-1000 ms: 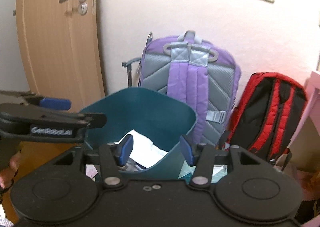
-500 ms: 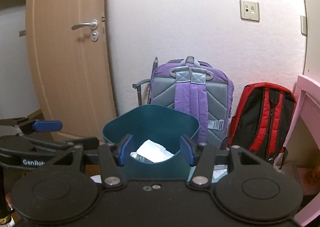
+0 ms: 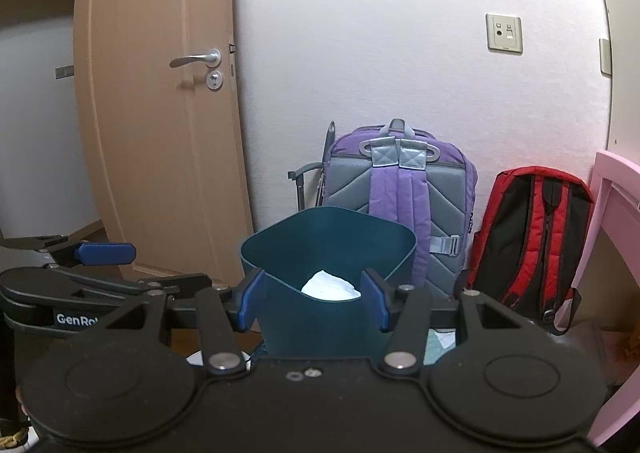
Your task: Collect trash
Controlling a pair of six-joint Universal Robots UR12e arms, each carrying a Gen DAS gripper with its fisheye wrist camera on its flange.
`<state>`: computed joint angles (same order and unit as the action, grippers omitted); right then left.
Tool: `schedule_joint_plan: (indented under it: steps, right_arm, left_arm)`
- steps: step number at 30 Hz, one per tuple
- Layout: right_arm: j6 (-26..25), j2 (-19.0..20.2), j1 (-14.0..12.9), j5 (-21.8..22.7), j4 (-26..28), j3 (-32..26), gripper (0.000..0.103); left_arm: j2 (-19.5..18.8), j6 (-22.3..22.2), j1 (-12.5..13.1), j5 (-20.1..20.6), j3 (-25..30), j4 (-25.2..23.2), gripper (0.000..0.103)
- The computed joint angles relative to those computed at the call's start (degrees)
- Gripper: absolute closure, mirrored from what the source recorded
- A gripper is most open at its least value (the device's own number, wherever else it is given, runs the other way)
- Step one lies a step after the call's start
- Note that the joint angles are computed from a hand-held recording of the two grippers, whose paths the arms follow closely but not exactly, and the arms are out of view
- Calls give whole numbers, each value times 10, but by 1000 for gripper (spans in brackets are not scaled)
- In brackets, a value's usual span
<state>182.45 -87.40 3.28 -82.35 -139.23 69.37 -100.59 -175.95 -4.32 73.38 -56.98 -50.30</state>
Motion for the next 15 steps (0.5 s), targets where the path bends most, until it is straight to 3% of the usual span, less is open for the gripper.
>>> schedule_joint_plan:
  steps: [15]
  right_arm:
    - [5, -12, 0, 4, -5, 14, 50]
  left_arm:
    - [15, -13, -4, 16, -19, 25, 4]
